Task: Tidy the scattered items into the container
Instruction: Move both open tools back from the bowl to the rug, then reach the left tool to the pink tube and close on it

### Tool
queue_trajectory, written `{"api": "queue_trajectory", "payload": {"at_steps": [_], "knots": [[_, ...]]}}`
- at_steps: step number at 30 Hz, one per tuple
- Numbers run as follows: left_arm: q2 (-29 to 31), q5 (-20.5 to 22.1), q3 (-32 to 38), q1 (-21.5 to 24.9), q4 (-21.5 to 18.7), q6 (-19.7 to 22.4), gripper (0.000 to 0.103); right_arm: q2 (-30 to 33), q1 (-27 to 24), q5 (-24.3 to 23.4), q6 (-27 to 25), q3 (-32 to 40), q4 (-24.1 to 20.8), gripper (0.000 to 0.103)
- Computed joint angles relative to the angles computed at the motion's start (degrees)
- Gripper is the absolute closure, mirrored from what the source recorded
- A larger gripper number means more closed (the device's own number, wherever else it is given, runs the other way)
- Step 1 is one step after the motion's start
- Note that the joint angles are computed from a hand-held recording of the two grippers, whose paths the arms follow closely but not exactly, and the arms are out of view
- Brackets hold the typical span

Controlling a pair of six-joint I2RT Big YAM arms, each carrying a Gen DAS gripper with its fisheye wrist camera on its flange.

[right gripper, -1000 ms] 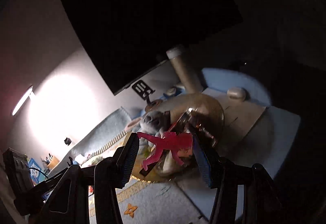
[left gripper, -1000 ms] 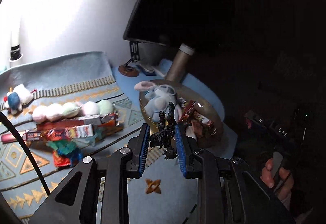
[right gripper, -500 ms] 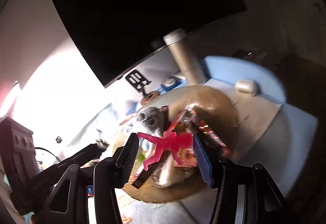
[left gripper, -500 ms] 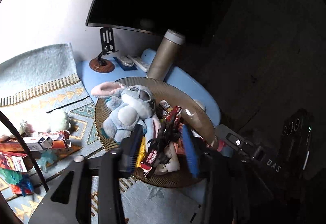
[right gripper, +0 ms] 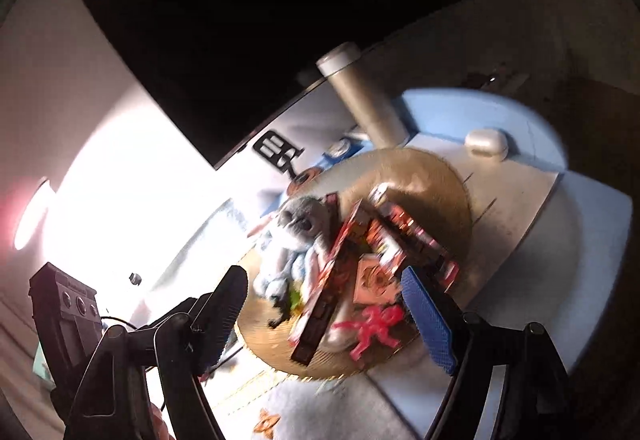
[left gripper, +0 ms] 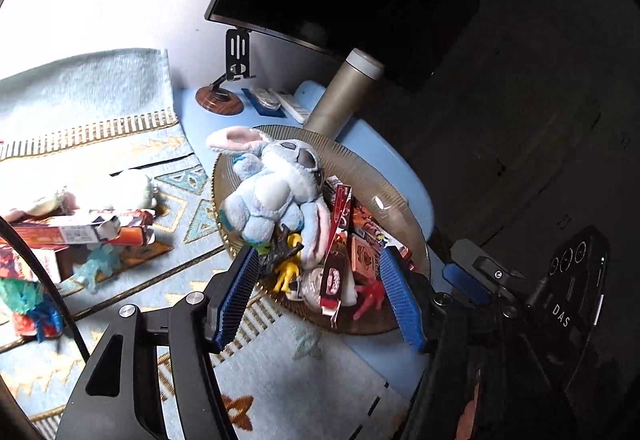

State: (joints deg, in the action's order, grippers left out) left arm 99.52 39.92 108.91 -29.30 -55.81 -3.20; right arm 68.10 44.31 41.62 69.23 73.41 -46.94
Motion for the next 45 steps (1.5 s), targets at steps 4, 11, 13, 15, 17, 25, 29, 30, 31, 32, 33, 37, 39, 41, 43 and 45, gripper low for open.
{"api": "queue_trajectory", "payload": {"at_steps": [4, 11, 13, 15, 17, 25, 29, 30, 31, 32, 33, 37, 39, 41, 43, 45], "knots": [[-2.8, -0.6, -3.5, 1.1, 1.2, 0.9, 0.042, 1.5, 2.1, -0.1, -1.6, 1.4, 0.4, 0.025], [-10.4, -0.8, -17.7, 7.7, 4.9, -1.7, 0.042, 5.4, 4.9, -2.4, -5.5, 4.3, 2.3, 0.018], [-11.4, -1.9, -20.1, 10.6, 4.3, -2.7, 0.042, 7.4, 5.5, -3.7, -6.8, 5.5, 2.9, 0.012], [-12.1, -2.3, -22.0, 13.7, 4.2, -4.2, 0.042, 9.8, 5.7, -5.6, -7.4, 6.4, 4.5, 0.009], [-12.7, -2.7, -23.5, 16.7, 5.4, -6.3, 0.042, 12.4, 5.6, -8.5, -8.0, 7.4, 6.6, 0.009], [-11.0, -6.4, -22.1, 20.3, 5.9, -4.3, 0.042, 24.2, 6.5, -12.1, -12.6, 14.8, 4.6, 0.009], [-7.9, -10.8, -17.6, 20.5, 5.7, -0.2, 0.042, 26.3, 6.5, -12.5, -14.8, 17.0, 2.1, 0.009], [-6.7, -12.1, -15.9, 20.6, 5.7, 1.1, 0.042, 26.3, 6.5, -12.4, -14.8, 16.8, 2.2, 0.009], [-5.4, -13.3, -14.1, 20.8, 5.4, 2.9, 0.042, 26.4, 6.3, -13.0, -14.3, 16.9, 1.8, 0.009], [-3.9, -14.4, -12.0, 21.2, 4.8, 4.8, 0.042, 26.7, 6.0, -13.9, -13.6, 17.2, 1.3, 0.009], [-2.1, -15.0, -9.6, 21.5, 4.2, 6.4, 0.042, 26.8, 5.7, -14.7, -13.1, 17.0, 1.2, 0.009], [6.9, -14.6, 3.0, 22.6, -1.8, 11.0, 0.042, 26.9, 5.1, -15.4, -11.7, 17.1, 0.5, 0.009], [10.2, -15.5, 7.6, 22.5, -3.1, 13.4, 0.042, 27.1, 5.1, -15.9, -11.7, 17.4, 0.0, 0.009], [13.5, -15.8, 12.4, 22.3, -5.4, 16.6, 0.042, 27.1, 5.1, -16.0, -12.1, 17.4, 0.3, 0.009], [17.6, -15.6, 18.7, 22.2, -10.8, 19.3, 0.042, 27.1, 5.1, -16.0, -12.1, 17.4, 0.1, 0.009], [21.9, -13.9, 25.6, 22.3, -18.5, 22.1, 0.042, 27.3, 5.0, -16.1, -12.2, 17.7, 0.0, 0.009]]}}
